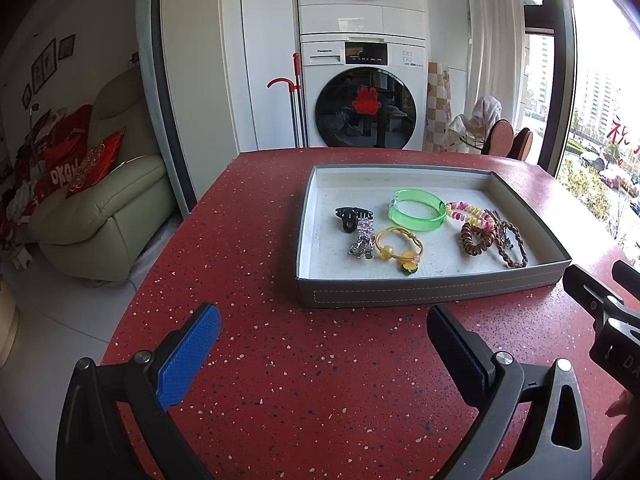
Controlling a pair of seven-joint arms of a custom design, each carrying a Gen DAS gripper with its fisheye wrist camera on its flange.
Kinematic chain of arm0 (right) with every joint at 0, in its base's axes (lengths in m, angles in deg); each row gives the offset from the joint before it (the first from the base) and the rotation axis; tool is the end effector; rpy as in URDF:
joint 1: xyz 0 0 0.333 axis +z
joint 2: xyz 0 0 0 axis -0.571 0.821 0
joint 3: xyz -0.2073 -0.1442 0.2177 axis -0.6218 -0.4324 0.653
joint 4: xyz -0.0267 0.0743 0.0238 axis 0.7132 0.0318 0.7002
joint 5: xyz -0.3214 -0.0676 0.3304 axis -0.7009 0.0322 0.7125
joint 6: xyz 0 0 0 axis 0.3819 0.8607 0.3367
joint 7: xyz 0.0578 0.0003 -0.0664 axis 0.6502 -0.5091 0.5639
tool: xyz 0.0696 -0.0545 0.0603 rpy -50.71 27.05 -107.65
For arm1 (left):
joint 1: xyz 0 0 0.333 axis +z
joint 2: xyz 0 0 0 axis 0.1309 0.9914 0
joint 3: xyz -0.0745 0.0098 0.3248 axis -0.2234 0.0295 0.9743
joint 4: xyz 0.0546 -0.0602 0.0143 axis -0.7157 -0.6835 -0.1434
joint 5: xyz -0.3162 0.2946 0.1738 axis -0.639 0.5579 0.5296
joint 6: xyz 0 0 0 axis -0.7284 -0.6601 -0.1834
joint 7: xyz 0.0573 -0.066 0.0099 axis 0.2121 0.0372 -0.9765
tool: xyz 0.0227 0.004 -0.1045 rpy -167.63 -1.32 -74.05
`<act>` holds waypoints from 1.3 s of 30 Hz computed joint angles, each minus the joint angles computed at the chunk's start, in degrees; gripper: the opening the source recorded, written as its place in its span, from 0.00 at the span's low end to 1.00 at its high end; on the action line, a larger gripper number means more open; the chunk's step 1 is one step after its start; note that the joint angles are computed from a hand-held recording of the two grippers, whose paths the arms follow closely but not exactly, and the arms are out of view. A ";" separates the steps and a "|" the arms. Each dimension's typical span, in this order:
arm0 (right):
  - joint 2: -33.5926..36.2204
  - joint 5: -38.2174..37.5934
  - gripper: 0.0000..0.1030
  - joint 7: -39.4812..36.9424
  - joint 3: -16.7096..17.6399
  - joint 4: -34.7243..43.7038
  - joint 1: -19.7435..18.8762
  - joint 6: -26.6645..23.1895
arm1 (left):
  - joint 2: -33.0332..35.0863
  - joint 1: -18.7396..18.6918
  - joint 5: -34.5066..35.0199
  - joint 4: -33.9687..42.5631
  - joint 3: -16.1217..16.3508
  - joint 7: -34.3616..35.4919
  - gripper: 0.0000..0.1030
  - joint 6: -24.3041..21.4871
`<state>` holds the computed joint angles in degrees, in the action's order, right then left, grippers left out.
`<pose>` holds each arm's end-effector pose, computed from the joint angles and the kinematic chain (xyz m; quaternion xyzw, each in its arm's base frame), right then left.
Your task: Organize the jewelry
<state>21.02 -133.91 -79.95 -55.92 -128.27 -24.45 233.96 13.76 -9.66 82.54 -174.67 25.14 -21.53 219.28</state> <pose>0.4049 0.1750 0.3658 -0.4735 0.7486 -0.3835 0.2615 0.4804 -0.3699 0.3833 -0.5197 0.7381 -0.3400 0.2636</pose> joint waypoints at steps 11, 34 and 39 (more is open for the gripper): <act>-0.13 0.23 0.87 -0.29 0.05 0.02 0.19 -0.10 | -0.07 -0.02 0.01 -0.02 0.01 0.02 1.00 -0.07; -0.17 0.26 0.87 -0.37 0.04 0.00 0.11 0.02 | -0.06 -0.16 0.35 -0.13 -0.09 -0.37 1.00 -0.23; -0.12 0.27 0.87 -0.27 0.04 0.05 0.09 0.01 | -0.03 -0.15 0.32 -0.11 -0.09 -0.33 1.00 -0.12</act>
